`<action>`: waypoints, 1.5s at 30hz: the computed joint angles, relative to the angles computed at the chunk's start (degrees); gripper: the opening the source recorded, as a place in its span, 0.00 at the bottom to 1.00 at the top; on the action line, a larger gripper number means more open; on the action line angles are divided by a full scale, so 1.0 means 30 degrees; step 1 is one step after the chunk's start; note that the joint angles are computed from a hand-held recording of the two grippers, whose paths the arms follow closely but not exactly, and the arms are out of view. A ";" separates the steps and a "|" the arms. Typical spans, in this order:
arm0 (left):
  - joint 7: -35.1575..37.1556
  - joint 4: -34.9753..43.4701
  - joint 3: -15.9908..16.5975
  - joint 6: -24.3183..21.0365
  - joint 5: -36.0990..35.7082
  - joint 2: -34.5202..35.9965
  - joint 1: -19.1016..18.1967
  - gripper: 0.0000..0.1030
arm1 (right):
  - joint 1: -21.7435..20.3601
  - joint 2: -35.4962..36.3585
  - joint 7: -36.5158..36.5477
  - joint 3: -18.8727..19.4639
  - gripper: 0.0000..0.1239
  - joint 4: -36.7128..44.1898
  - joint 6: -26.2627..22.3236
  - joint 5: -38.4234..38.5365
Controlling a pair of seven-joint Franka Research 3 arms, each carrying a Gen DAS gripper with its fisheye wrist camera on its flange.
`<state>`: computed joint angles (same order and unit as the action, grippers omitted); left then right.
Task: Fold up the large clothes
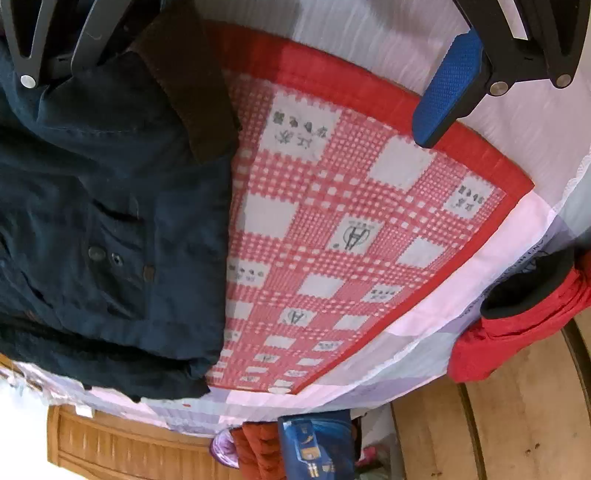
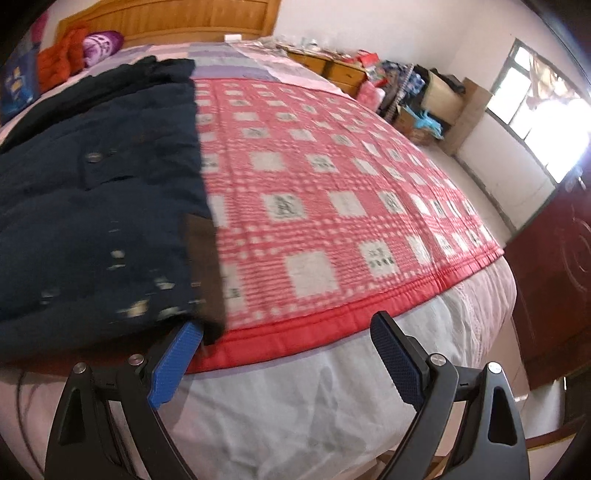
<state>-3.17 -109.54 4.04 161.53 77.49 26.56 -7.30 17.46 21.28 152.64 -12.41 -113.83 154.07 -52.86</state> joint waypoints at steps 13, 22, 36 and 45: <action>0.2562 0.1905 0.0689 0.0551 -0.2988 0.1763 -0.0293 0.95 | -0.1261 0.2773 -0.5879 -0.0136 0.59 0.2540 0.3708 0.5203; 0.7727 0.1302 0.0295 0.3254 -0.5831 0.1275 -0.0025 0.16 | -0.1296 0.3079 -0.9560 0.0633 0.13 0.3043 0.3691 0.9300; 1.3056 0.2238 -0.0452 0.1840 -0.9252 -0.1515 0.0582 0.16 | -0.0792 0.0825 -1.4326 0.0406 0.12 0.5518 0.2313 1.2312; 1.8159 0.7529 -0.1565 -0.0887 -1.2928 -0.0077 0.1212 0.16 | -0.1703 0.2961 -1.6932 0.1377 0.11 1.2462 -0.0608 1.4028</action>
<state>51.30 -86.95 -0.65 158.87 38.71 26.33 -3.66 12.35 30.16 101.84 -8.28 -76.45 152.25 -10.77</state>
